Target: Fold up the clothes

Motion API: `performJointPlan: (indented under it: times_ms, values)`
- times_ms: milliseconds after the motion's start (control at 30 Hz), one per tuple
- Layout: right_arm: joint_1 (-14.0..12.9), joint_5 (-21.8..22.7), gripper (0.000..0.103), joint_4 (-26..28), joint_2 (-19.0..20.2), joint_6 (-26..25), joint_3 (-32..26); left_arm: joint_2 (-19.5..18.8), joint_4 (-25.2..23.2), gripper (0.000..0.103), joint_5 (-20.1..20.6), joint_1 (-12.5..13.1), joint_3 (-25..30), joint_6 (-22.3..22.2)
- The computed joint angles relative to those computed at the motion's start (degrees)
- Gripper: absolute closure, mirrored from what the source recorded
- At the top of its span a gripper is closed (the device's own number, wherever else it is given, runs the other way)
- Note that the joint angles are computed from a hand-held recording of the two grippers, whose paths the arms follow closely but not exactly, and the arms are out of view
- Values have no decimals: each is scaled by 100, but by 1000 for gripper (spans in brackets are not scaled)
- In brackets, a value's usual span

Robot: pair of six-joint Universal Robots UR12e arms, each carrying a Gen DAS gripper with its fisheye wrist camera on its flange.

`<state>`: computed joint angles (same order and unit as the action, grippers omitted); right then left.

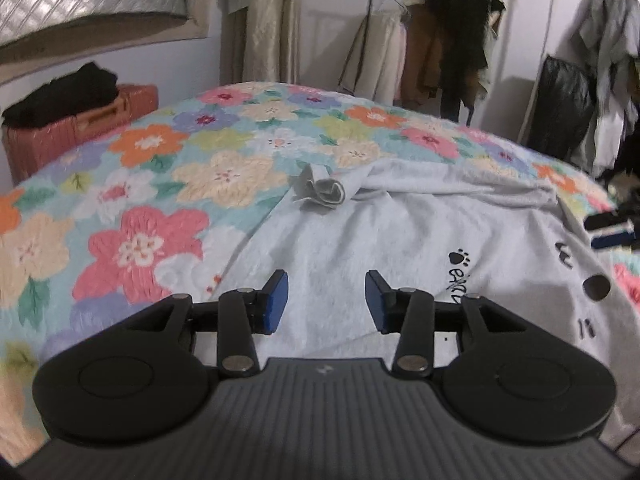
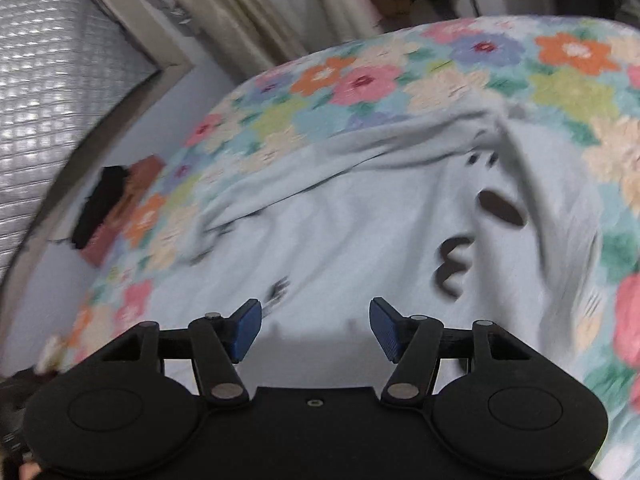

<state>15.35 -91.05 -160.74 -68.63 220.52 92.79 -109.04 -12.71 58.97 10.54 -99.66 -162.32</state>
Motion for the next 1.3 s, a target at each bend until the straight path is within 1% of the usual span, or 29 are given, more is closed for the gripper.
performJointPlan:
  times_ms: [67,100,133,200,233,300,333,367,400,467,500,567,600,633,700,767,800,833,867,900,933,967,1000,1067,1100,1133,1200,1233,1300]
  values:
    - [-37,-203,38,74,21,-62,-46,-91,-79,59,15,-77,142,182]
    - [-92,-157,38,69,17,-113,-53,-147,-171,59,-10,-116,240,282]
    - [-149,-111,38,64,13,-165,-60,-218,-325,59,-63,-159,379,396]
    - [-281,-167,38,-35,-12,-366,-50,-378,-639,57,-74,-270,695,620]
    - [-327,-361,38,-137,-35,-382,-19,-463,-781,56,-57,-327,856,745]
    - [-445,-663,38,-365,-79,-221,72,-656,-1043,52,73,-460,1211,1072]
    - [-534,-757,38,-500,-110,-50,158,-765,-1091,49,165,-530,1385,1231]
    - [-622,-767,37,-583,-133,97,233,-887,-1089,48,281,-606,1564,1384]
    - [-711,-704,37,-623,-155,172,305,-990,-1041,45,391,-665,1701,1503]
    - [-829,-634,37,-668,-169,137,413,-1203,-680,44,402,-740,1901,1630]
    - [-865,-670,36,-696,-170,121,475,-1314,-495,44,397,-775,2007,1691]
    - [-919,-727,33,-826,-146,161,607,-1457,-385,43,359,-834,2183,1640]
    - [-948,-735,33,-912,-125,195,672,-1526,-343,37,339,-862,2271,1606]
    - [-996,-654,33,-959,-93,196,698,-1589,-476,29,258,-883,2382,1571]
    - [-1078,-535,33,-892,-18,216,722,-1719,-750,25,173,-937,2583,1590]
    - [-1110,-607,32,-926,38,438,769,-1855,-890,25,188,-998,2753,1664]
    - [-1153,-498,32,-1059,61,586,823,-1926,-916,25,206,-1026,2833,1705]
    - [-1198,-386,32,-1198,86,736,876,-2002,-841,25,277,-1058,2899,1712]
    - [-1272,-99,32,-1467,137,927,950,-2079,-748,26,357,-1091,2964,1713]
    - [-1336,221,37,-1785,196,1043,1016,-2123,-661,53,597,-1149,2997,1831]
    - [-1374,498,47,-2024,247,1025,1048,-2164,-572,98,868,-1213,3024,1974]
    - [-1366,638,87,-2270,303,887,1039,-2208,-481,99,1138,-1277,3055,2118]
    - [-1341,711,91,-2497,364,762,1016,-2224,-421,100,1216,-1303,3061,2208]
    - [-1176,319,91,-2480,365,83,867,-2228,-216,100,1239,-1323,3036,2326]
    - [-1091,69,92,-2443,351,-181,794,-2235,-81,100,1295,-1335,3036,2363]
    - [-1028,-123,92,-2462,336,-332,755,-2249,51,100,1345,-1338,3057,2308]
    - [-854,-764,92,-2420,276,-741,666,-2294,306,100,1465,-1341,3143,2090]
    - [-768,-1083,93,-2412,254,-958,615,-2332,508,100,1534,-1336,3209,1858]
    - [-553,-1882,94,-2343,229,-1630,483,-2404,1001,100,1683,-1328,3311,1477]
